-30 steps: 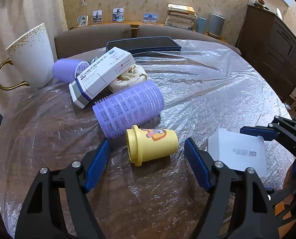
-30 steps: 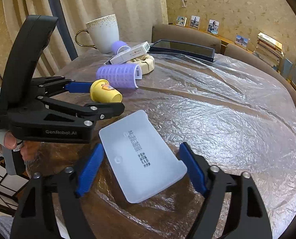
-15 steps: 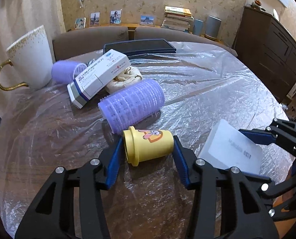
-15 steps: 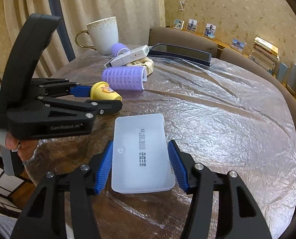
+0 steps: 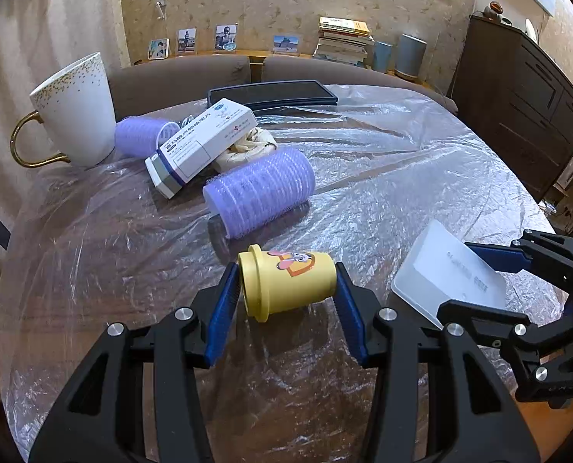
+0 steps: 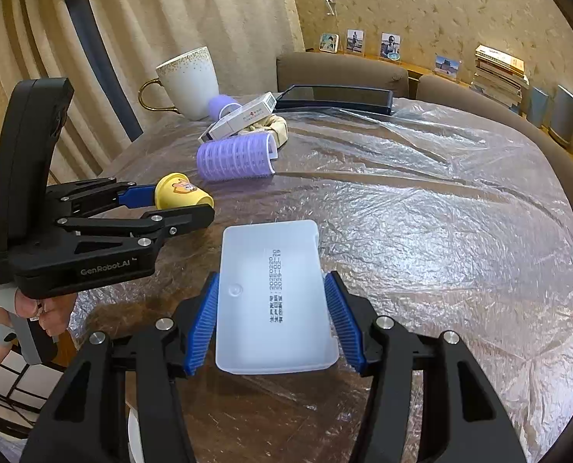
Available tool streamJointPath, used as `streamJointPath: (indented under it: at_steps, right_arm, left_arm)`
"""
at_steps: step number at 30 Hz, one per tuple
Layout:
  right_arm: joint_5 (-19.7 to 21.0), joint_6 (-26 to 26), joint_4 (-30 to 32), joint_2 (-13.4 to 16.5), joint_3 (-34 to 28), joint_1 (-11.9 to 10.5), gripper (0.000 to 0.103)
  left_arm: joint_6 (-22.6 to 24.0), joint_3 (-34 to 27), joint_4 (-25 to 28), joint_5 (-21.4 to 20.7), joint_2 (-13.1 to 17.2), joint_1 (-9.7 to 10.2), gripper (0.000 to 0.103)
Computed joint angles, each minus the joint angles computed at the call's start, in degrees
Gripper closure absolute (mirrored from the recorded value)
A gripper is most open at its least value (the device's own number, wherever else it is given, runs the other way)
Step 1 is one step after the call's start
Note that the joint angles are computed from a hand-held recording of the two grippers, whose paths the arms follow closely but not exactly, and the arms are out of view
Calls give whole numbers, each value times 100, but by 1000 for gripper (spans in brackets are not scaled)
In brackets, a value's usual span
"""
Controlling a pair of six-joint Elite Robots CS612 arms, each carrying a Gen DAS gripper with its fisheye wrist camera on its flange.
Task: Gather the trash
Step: 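Grasp the yellow cup with the left tool while the right tool grasps the white box, then carry the yellow cup and white box off the table over the bin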
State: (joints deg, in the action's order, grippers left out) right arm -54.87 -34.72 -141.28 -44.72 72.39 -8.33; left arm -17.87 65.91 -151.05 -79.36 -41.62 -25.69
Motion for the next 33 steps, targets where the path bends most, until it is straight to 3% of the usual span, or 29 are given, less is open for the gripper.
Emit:
streamJointPath:
  at_steps: [24, 33]
  right_arm:
    - [46, 575, -333, -204, 328, -77, 49]
    - [86, 540, -427, -378, 588, -117, 49]
  left_arm:
    - [-298, 642, -480, -213, -389, -17, 53]
    - [-121, 939, -629, -163, -592, -82, 53]
